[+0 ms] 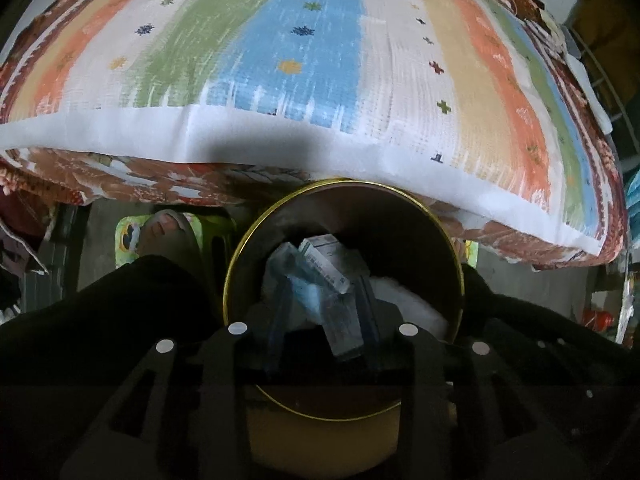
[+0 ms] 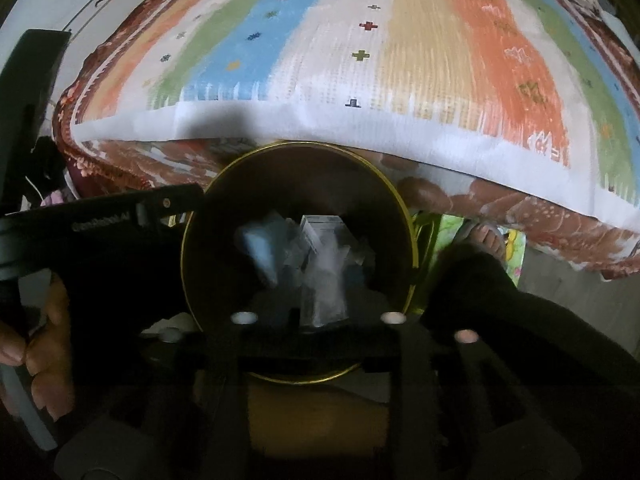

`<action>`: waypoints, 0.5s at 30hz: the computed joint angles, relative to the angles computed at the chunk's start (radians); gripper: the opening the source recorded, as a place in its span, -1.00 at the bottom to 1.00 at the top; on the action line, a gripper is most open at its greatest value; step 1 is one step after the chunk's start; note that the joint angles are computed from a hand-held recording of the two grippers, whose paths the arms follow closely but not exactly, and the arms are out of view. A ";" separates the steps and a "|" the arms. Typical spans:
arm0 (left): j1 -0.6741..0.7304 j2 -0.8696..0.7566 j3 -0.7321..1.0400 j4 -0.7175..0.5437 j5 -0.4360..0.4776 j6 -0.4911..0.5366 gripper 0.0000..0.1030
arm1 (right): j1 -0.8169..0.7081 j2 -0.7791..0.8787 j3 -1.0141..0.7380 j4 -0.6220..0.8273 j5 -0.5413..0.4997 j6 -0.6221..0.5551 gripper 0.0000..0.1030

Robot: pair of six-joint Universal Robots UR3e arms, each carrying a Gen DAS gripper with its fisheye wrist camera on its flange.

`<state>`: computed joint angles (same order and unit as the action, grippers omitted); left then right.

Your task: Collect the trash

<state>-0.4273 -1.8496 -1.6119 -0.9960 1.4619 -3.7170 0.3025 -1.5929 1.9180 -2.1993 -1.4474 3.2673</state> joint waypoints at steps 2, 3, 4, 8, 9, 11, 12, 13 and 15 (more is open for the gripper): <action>0.003 0.014 -0.012 0.007 -0.005 0.004 -0.33 | -0.003 -0.021 0.013 -0.009 0.008 -0.003 -0.34; 0.006 0.021 -0.016 0.007 -0.007 0.005 -0.32 | -0.005 -0.028 0.015 -0.010 0.008 -0.004 -0.30; 0.012 0.038 -0.032 0.013 -0.018 0.007 -0.30 | -0.005 -0.040 0.019 -0.010 0.007 -0.004 -0.29; 0.001 0.106 -0.071 0.030 -0.008 0.048 -0.15 | -0.033 -0.121 0.062 -0.021 0.050 -0.022 -0.21; -0.014 0.127 -0.080 0.046 0.025 0.054 -0.06 | -0.036 -0.144 0.072 -0.027 0.048 -0.022 -0.18; -0.044 0.164 -0.093 0.078 0.099 0.067 0.14 | -0.051 -0.184 0.085 -0.025 0.059 -0.029 -0.11; -0.060 0.189 -0.104 0.101 0.124 0.088 0.22 | -0.055 -0.196 0.089 -0.023 0.064 -0.034 -0.07; -0.072 0.205 -0.110 0.115 0.142 0.104 0.27 | -0.056 -0.211 0.092 -0.026 0.065 -0.040 -0.01; -0.094 0.236 -0.129 0.140 0.171 0.123 0.34 | -0.053 -0.245 0.100 -0.033 0.057 -0.047 0.17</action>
